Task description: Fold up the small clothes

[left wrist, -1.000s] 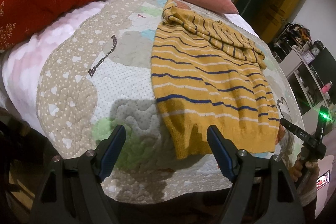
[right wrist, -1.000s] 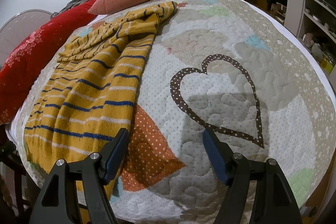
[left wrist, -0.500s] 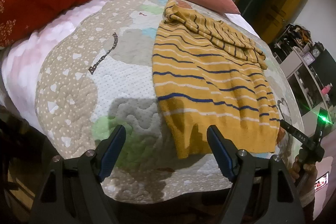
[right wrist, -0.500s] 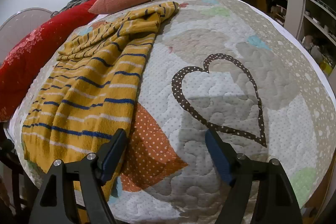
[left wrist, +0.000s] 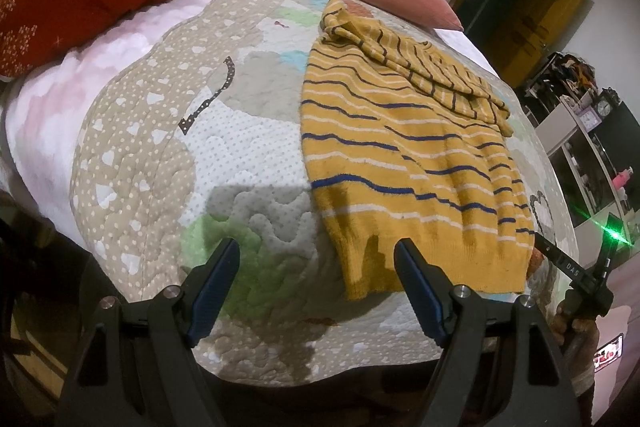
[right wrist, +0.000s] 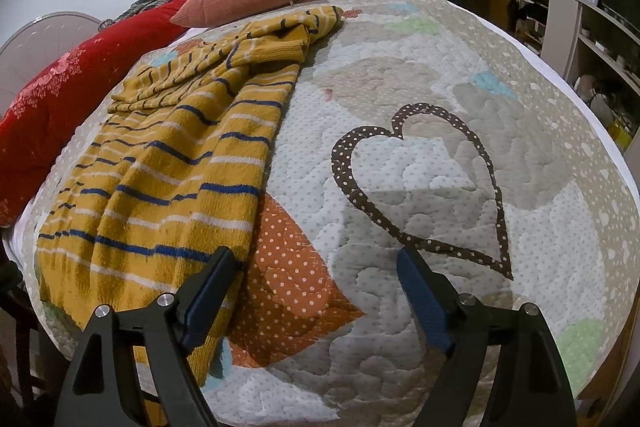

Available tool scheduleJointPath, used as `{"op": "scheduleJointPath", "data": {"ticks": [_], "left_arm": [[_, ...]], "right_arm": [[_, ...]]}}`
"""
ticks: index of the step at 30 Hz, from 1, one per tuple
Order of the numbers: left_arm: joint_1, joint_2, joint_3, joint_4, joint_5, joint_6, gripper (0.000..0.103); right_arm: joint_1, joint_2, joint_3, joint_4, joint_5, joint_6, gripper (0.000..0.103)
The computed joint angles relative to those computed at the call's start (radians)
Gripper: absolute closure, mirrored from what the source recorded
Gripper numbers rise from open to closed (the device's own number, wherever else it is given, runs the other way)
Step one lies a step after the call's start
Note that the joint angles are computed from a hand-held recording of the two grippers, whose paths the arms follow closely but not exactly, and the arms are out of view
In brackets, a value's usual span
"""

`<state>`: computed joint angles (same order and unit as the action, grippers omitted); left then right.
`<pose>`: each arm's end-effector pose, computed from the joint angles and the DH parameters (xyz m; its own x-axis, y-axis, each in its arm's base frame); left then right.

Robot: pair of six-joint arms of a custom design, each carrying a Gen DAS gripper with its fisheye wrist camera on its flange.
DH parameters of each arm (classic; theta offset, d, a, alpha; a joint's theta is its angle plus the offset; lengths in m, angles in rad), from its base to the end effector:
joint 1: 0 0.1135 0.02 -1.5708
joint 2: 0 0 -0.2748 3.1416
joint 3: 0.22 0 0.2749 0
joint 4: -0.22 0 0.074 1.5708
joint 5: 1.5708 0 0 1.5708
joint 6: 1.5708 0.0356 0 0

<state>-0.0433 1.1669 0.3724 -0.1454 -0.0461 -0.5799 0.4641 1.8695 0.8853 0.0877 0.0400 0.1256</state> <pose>0.2073 -0.0073 0.1283 -0.6837 -0.5182 -0.5138 -0.4286 0.8550 -0.2921 0.3295 0.1633 0.1003 -0.7462 -0.2336 -0.6233 -0.3341 0.9414 0.0472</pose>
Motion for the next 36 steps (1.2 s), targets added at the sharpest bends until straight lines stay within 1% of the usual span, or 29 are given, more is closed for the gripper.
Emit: {"op": "scheduleJointPath", "data": {"ticks": [5, 8, 10, 11, 12, 15, 17, 20, 21, 22, 23, 24, 25, 27, 29, 32, 33, 35, 36], "left_arm": [[0.005, 0.002, -0.002, 0.004, 0.006, 0.002, 0.025], [0.017, -0.023, 0.003, -0.009, 0.011, 0.011, 0.025], [0.029, -0.056, 0.015, -0.026, -0.004, 0.040, 0.025], [0.038, -0.062, 0.021, -0.028, -0.005, 0.058, 0.021], [0.056, -0.058, 0.028, -0.019, 0.004, 0.082, 0.015], [0.140, 0.028, 0.053, 0.043, 0.091, 0.120, 0.014], [0.197, 0.122, 0.066, 0.116, 0.192, 0.130, 0.014], [0.237, 0.263, 0.107, 0.201, 0.326, 0.149, 0.015], [0.243, 0.312, 0.126, 0.226, 0.378, 0.157, 0.021], [0.242, 0.346, 0.144, 0.238, 0.412, 0.160, 0.025], [0.232, 0.394, 0.168, 0.255, 0.447, 0.161, 0.031], [0.213, 0.437, 0.192, 0.272, 0.461, 0.161, 0.031], [0.188, 0.468, 0.210, 0.294, 0.455, 0.162, 0.031], [0.156, 0.512, 0.230, 0.340, 0.466, 0.160, 0.031], [0.145, 0.545, 0.233, 0.397, 0.507, 0.129, 0.031], [0.161, 0.576, 0.201, 0.504, 0.588, 0.078, 0.031], [0.169, 0.580, 0.189, 0.532, 0.607, 0.066, 0.031], [0.200, 0.592, 0.151, 0.610, 0.686, 0.024, 0.031], [0.213, 0.598, 0.135, 0.641, 0.720, 0.003, 0.031]], "right_arm": [[0.008, 0.007, -0.013, 0.036, 0.010, -0.005, 0.011], [0.012, 0.008, -0.015, 0.035, 0.011, -0.020, 0.010], [-0.011, -0.003, -0.013, 0.019, -0.038, -0.009, 0.011], [-0.033, -0.012, -0.015, 0.014, -0.084, 0.003, 0.011], [-0.051, -0.020, -0.019, 0.012, -0.123, 0.013, 0.011], [-0.101, -0.040, -0.040, 0.024, -0.233, 0.052, 0.011], [-0.121, -0.052, -0.054, 0.034, -0.275, 0.075, 0.011], [-0.151, -0.059, -0.075, 0.058, -0.354, 0.105, 0.011], [-0.165, -0.055, -0.079, 0.070, -0.402, 0.119, 0.011], [-0.179, -0.045, -0.077, 0.081, -0.456, 0.138, 0.011], [-0.188, -0.035, -0.076, 0.091, -0.497, 0.156, 0.012], [-0.199, -0.021, -0.073, 0.108, -0.548, 0.181, 0.012], [-0.209, -0.003, -0.073, 0.133, -0.606, 0.212, 0.012], [-0.214, 0.057, -0.051, 0.188, -0.725, 0.282, 0.013], [-0.197, 0.107, -0.018, 0.214, -0.773, 0.324, 0.013], [-0.160, 0.131, 0.013, 0.221, -0.783, 0.327, 0.014], [-0.150, 0.143, 0.023, 0.229, -0.816, 0.337, 0.015], [-0.130, 0.183, 0.057, 0.235, -0.886, 0.357, 0.016], [-0.113, 0.199, 0.071, 0.224, -0.901, 0.352, 0.016]]}}
